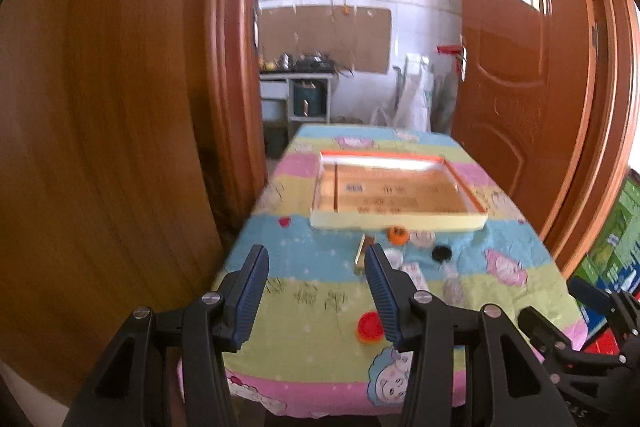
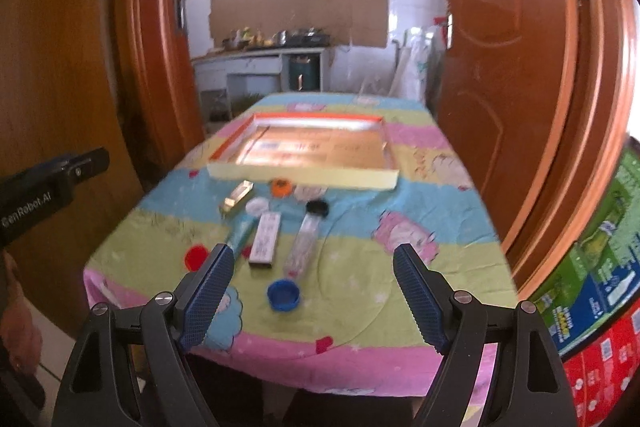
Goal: Organize rigid objects
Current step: 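Close the right tool on the blue bottle cap while the left tool closes on the red cap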
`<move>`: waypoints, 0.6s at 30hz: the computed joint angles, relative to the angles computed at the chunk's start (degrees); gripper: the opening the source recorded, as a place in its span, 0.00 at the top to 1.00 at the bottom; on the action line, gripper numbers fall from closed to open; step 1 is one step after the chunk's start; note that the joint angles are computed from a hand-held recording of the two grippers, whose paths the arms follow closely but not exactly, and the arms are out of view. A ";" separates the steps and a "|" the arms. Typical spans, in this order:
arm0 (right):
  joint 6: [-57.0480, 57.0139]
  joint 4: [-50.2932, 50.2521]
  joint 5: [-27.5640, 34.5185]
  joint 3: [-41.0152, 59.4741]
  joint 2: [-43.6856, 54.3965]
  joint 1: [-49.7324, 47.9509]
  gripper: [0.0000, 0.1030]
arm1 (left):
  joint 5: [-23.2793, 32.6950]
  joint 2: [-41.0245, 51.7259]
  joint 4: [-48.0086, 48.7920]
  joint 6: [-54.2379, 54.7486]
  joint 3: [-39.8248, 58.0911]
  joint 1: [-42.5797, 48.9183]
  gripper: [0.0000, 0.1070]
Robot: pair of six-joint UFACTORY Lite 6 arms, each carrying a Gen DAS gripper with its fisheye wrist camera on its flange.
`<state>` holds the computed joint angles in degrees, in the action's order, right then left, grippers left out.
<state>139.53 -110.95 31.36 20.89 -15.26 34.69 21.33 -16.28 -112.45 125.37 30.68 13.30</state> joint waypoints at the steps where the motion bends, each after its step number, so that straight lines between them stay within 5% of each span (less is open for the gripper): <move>1: 4.70 -4.87 0.55 0.27 3.15 -0.49 0.20 | 1.08 1.61 -0.68 1.52 -0.11 0.37 0.53; 10: 33.06 -34.07 2.79 7.81 28.72 -6.94 0.20 | 6.21 15.26 -14.87 23.35 -1.78 -3.29 0.53; 18: 37.78 -42.69 3.19 12.96 36.94 -9.92 0.42 | 9.09 23.02 -12.67 23.08 2.05 -2.89 0.53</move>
